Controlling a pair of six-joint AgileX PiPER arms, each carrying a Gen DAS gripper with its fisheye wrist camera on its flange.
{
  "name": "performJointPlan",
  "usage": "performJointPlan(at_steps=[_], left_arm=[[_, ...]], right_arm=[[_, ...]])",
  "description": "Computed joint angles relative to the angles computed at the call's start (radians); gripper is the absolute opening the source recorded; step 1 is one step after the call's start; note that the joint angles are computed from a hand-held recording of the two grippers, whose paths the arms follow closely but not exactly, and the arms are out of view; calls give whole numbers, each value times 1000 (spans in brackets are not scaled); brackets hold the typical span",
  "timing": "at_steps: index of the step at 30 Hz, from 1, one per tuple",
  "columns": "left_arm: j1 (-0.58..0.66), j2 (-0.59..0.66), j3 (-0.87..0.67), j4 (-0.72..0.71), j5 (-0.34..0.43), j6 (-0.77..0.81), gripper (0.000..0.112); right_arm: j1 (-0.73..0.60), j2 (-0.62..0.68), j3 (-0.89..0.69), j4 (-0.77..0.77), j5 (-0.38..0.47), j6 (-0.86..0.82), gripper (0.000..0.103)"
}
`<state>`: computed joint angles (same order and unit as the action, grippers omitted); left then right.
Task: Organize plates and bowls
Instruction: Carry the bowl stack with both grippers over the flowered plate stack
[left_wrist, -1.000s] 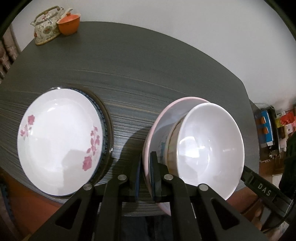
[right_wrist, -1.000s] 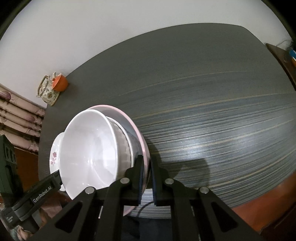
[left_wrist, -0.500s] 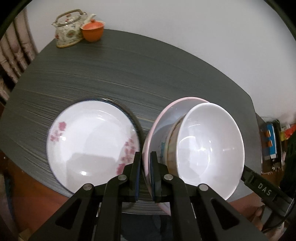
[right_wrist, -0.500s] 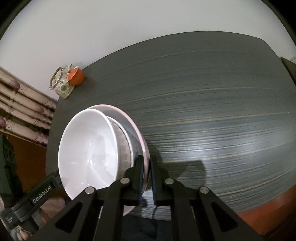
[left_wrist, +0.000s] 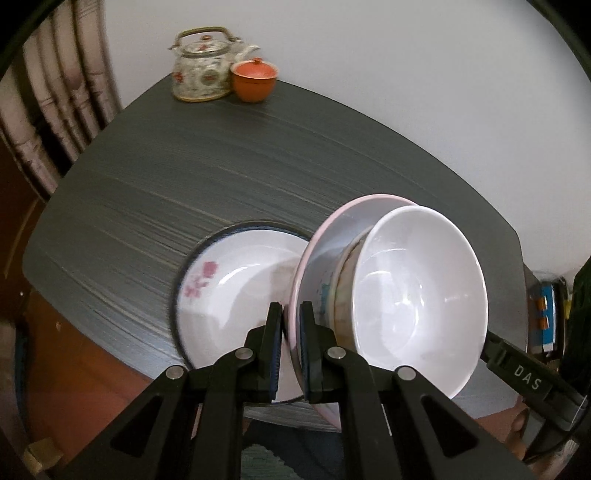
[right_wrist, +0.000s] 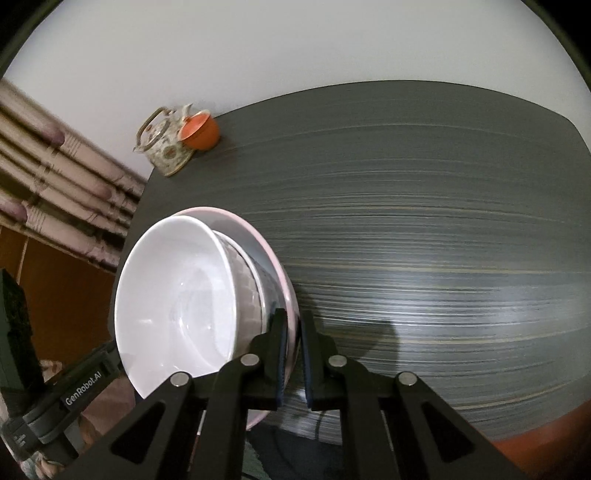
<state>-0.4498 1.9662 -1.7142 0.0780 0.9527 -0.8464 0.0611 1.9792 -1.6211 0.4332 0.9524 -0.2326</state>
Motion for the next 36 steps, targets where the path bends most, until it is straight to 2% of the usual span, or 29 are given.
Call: performJointPlan(at_steps=[10, 22, 28, 36], left_arm=[[65, -92, 157, -3, -44, -8, 5], [113, -153, 319, -45, -142, 9, 5], [144, -120, 313, -96, -166, 67, 6], [145, -94, 297, -93, -169, 84, 5]], right_arm=[[102, 38, -43, -38, 7, 65, 8], [165, 54, -22, -70, -25, 102, 7], [170, 83, -51, -91, -17, 122, 7], [177, 126, -99, -109, -4, 150, 7]])
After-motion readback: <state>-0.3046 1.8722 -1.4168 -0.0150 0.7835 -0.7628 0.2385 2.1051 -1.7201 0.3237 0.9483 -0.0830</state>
